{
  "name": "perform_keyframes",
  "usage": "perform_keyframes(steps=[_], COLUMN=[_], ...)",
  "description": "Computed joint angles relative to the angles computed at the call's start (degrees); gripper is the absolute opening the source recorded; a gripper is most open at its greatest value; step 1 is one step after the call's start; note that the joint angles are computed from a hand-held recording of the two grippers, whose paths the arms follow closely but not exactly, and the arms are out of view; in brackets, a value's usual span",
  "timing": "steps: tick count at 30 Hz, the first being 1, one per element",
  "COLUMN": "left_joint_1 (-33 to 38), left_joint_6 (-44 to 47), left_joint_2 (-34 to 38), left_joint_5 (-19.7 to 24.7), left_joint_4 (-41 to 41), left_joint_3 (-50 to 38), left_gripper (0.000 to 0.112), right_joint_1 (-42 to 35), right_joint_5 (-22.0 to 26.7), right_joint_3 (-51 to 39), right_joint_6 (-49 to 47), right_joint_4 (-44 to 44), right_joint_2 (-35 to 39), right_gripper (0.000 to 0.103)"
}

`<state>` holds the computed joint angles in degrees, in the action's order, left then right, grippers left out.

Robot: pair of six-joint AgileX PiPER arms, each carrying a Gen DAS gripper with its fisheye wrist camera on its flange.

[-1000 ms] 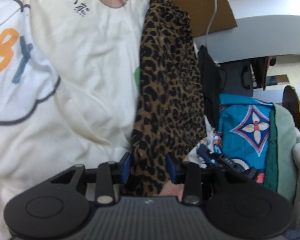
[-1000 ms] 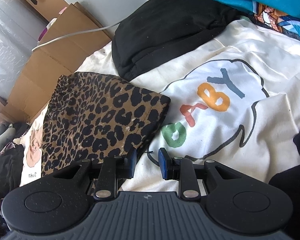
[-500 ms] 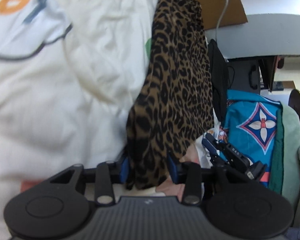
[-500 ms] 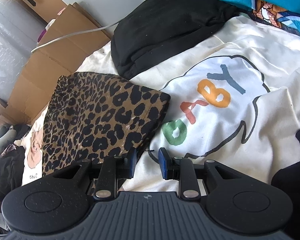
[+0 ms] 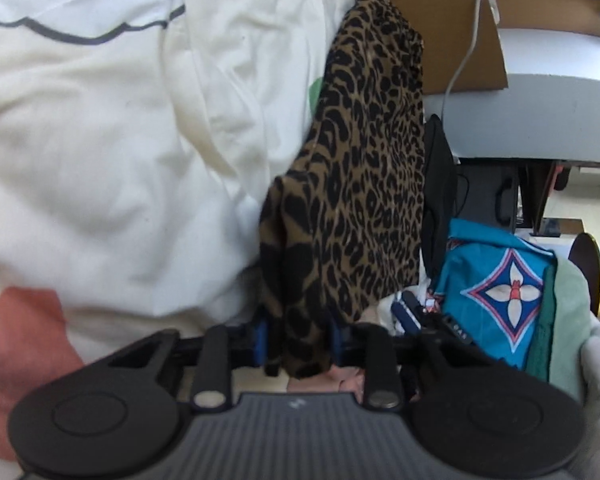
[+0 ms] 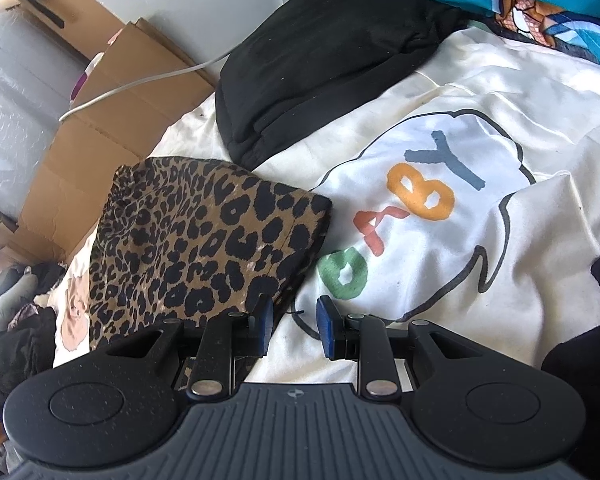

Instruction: Fold clothes

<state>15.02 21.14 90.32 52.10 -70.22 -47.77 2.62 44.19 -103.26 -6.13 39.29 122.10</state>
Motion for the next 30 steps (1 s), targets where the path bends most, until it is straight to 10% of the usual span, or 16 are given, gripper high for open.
perform_keyframes(steps=[16, 26, 29, 30], left_joint_1=[0.9, -0.4, -0.7, -0.8], left_joint_6=[-10.9, -13.2, -13.7, -13.9], left_joint_2=[-3.9, -3.1, -3.3, -3.4], left_joint_5=[1.6, 1.3, 1.1, 1.1], left_joint_4=[15.7, 17.2, 17.4, 17.6], left_joint_3=[-6.5, -7.7, -7.7, -7.8], left_gripper=[0.008, 0.009, 0.009, 0.009], right_joint_1=[-3.5, -5.3, -5.3, -5.4], right_joint_5=[1.0, 12.9, 16.0, 16.4], right_joint_3=[-3.7, -22.9, -27.2, -27.7], right_joint_6=[-5.7, -12.3, -10.4, -9.5], right_joint_4=[11.8, 15.4, 14.3, 14.2], right_joint_2=[5.3, 18.0, 20.2, 20.3], right_gripper=[0.044, 0.044, 0.005, 0.006])
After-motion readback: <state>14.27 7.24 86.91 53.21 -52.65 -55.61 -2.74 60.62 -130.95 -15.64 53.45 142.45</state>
